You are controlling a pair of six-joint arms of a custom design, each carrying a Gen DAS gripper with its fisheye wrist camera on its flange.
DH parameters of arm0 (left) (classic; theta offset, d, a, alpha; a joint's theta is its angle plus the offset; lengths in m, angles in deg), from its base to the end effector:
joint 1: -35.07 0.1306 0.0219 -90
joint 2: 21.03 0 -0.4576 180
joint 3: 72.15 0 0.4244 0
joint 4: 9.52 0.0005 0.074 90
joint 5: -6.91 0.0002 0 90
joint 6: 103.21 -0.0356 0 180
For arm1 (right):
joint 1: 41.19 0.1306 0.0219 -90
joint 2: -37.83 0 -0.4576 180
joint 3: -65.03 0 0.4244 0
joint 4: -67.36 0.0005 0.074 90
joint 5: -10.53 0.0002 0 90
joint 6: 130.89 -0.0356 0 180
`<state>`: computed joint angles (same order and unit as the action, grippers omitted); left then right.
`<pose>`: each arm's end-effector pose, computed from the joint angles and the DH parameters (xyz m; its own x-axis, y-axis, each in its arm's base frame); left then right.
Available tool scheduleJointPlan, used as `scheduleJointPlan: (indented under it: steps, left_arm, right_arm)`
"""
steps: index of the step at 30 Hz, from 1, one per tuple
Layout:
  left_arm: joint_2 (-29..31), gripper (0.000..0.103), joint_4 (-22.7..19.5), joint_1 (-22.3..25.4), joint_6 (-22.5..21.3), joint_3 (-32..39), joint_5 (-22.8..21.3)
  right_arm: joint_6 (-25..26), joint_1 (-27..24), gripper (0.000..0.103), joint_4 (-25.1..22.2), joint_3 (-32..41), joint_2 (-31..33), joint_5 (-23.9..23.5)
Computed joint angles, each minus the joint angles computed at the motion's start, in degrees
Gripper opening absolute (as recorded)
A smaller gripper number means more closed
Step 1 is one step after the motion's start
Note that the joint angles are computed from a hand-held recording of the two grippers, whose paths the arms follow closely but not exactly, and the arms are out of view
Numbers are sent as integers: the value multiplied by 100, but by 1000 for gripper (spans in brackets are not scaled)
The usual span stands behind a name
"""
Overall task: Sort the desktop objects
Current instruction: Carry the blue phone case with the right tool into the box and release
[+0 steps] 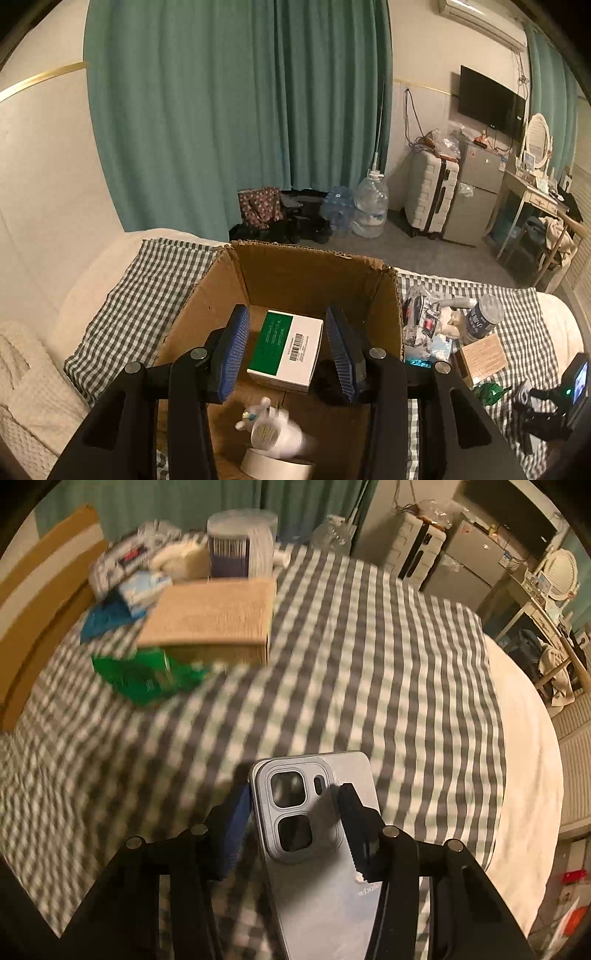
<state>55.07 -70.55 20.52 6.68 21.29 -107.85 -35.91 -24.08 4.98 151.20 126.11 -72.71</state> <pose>0.3848 -0.0850 0.6277 -0.6066 -0.1617 -0.7784 -0.2886 0.9571 0.0260 0.4594 0.1365 0.4736 -0.8382 -0.3482 -0.4198 -0.3177 0.9373 -0.1432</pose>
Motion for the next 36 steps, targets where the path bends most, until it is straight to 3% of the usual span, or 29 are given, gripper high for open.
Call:
scheduleJointPlan:
  steps: [8,18,24,27,29,30,36]
  left_arm:
    - [-29,47,13,136,75,-23,145]
    - [-186,61,19,336,52,-78,118]
    - [-250,63,-31,575,32,-153,359]
    - [-242,68,-124,721,76,-190,427]
    - [-259,69,-123,811,127,-240,460]
    - [-269,69,-102,861,164,-270,490]
    - [-244,69,-19,795,59,-305,482]
  right_arm:
    - [-435,497,47,358,835,96,-99]
    - [-364,1376,46,756,2581,826,-244]
    - [-335,1981,46,733,3898,1509,-547]
    - [-370,2247,46,712,4419,1914,-598]
    - [-450,2356,46,672,4632,2124,-723]
    - [-444,2435,37,704,4700,2221,-683]
    - [-487,2655,37,686,4812,2470,-551]
